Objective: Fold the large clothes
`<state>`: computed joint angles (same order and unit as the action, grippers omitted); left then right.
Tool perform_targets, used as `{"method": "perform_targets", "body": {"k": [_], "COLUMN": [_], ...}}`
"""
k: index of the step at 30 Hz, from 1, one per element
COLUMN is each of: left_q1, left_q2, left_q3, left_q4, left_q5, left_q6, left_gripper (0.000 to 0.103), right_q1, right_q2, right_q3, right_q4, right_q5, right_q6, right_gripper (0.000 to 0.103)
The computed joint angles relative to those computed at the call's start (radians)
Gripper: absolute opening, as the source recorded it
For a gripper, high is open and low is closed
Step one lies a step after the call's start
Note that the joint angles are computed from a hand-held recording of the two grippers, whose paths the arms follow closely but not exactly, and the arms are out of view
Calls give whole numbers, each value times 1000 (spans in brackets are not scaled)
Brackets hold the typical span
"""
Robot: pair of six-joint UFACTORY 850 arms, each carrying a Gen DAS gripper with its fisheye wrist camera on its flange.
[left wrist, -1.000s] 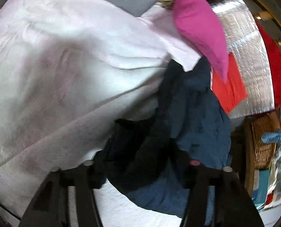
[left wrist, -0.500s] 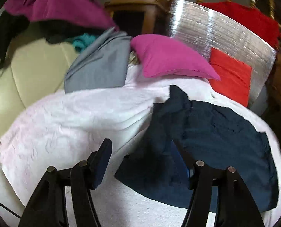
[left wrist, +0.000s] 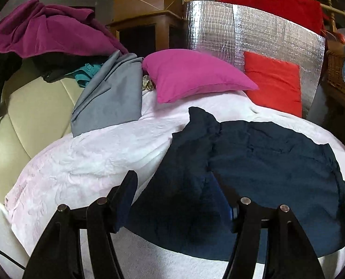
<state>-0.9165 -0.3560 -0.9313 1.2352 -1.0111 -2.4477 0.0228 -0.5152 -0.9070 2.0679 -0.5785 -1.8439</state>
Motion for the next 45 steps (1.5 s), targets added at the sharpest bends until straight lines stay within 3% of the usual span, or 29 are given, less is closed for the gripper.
{"method": "perform_targets", "body": {"k": [6,14,19,23,26,30,32,34,37,40,42,45], "left_q1": [13,39,47,47,48,61,66,61,49,54,74,119], "left_q2": [-12,-27,-42,-40,-30,-4,23,31,22,-4,-48,-96], "left_q3": [-9,-22,-37,-37,-28,2,35,44,30,2,-42,-79], "left_q4": [-10,-23,-35,-48,-53,-48,-16,-15,-30,-50,-124,-244], "left_q5": [-4,11,15,14,18,56,91,74,43,60,84,191], "left_q6": [26,49,77,90,86,72,24,3,22,63,171,317], "left_gripper": [65,65,65,65,66,75,75,75,78,79,80,81], "right_q1": [-5,-11,-2,-4,-19,-61,-90,-112,-100,-83,-55,8], "right_q2": [33,58,-13,-3,34,73,74,84,138,160,164,125], "right_q3": [11,16,-67,-53,-8,48,56,75,128,151,151,99], "right_q4": [13,164,-38,-26,31,105,78,71,153,134,99,-26], "right_q5": [0,-85,-49,-56,-95,-161,-208,-262,-244,-247,-206,-64], "right_q6": [7,-129,81,63,5,-47,-21,-30,-174,-211,-215,-147], "right_gripper": [43,43,44,44,48,72,72,72,72,72,72,70]}}
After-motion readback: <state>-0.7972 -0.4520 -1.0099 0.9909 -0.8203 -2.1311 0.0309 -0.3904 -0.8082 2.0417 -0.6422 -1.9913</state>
